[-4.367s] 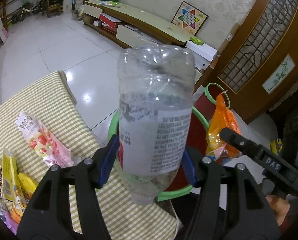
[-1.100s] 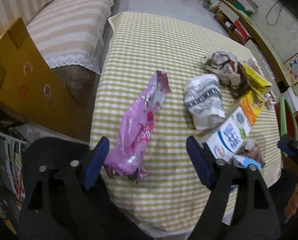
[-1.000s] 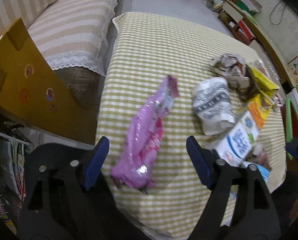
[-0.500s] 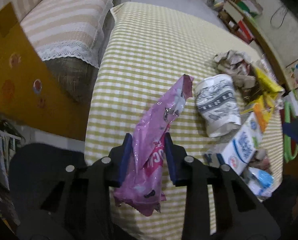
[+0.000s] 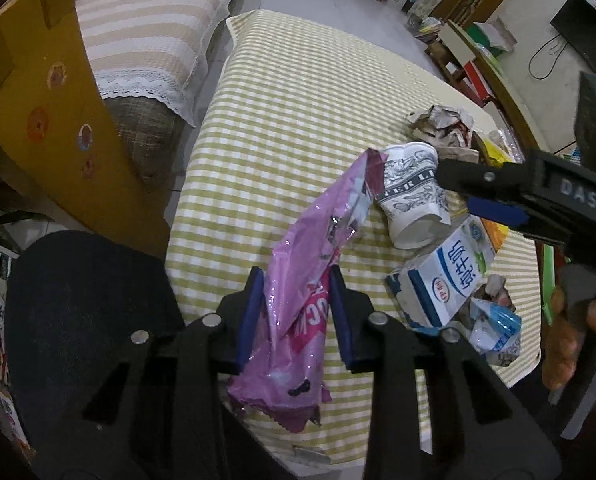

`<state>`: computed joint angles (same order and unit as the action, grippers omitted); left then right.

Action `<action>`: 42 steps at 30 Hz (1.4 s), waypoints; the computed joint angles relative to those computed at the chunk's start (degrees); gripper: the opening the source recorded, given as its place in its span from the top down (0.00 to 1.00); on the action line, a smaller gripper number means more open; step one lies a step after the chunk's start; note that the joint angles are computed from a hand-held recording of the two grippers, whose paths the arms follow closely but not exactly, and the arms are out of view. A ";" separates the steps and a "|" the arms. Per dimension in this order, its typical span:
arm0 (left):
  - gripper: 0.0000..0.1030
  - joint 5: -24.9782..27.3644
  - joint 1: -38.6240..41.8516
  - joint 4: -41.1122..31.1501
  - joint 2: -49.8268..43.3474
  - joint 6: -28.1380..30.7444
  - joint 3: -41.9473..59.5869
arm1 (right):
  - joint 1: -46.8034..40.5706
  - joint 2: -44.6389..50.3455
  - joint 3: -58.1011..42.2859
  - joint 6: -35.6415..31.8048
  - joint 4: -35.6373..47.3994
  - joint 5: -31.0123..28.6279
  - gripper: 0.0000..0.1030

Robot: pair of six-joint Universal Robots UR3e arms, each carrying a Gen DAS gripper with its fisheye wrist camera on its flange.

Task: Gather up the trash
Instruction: 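Grasp the white LIFE paper cup with the right tool while the left tool holds the wrapper, then lift the paper cup and carry both items toward the green bucket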

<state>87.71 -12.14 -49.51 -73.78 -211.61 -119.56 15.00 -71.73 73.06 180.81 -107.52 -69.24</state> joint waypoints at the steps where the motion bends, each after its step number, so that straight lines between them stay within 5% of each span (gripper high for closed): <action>1: 0.69 -0.51 0.22 0.49 0.22 0.08 -0.48 | 0.26 0.65 -0.60 0.38 0.38 -0.71 0.24; 13: 0.69 -9.17 7.81 3.72 5.16 2.88 -7.02 | 4.80 8.73 -11.90 2.76 4.32 -5.78 0.27; 15: 0.69 -10.22 8.69 4.01 5.92 3.07 -7.81 | 5.61 9.79 -13.43 2.27 4.88 -6.66 0.50; 17: 0.68 -10.71 8.95 4.45 6.00 2.96 -8.11 | 6.30 10.39 -14.11 2.16 5.19 -7.47 0.57; 29: 0.68 -15.17 13.27 4.90 8.97 4.85 -10.95 | 8.83 13.81 -16.68 2.86 6.13 -9.85 0.47; 39: 0.68 -17.07 14.90 4.73 9.99 5.39 -11.78 | 8.60 11.35 -16.39 3.91 2.97 -8.79 0.51; 42: 0.68 -17.19 15.14 4.62 9.97 5.65 -11.83 | 7.42 9.08 -15.61 4.12 2.81 -7.78 0.59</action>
<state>70.52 3.00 -44.90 -63.81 -205.96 -131.39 22.43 -62.64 57.45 184.93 -104.71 -77.01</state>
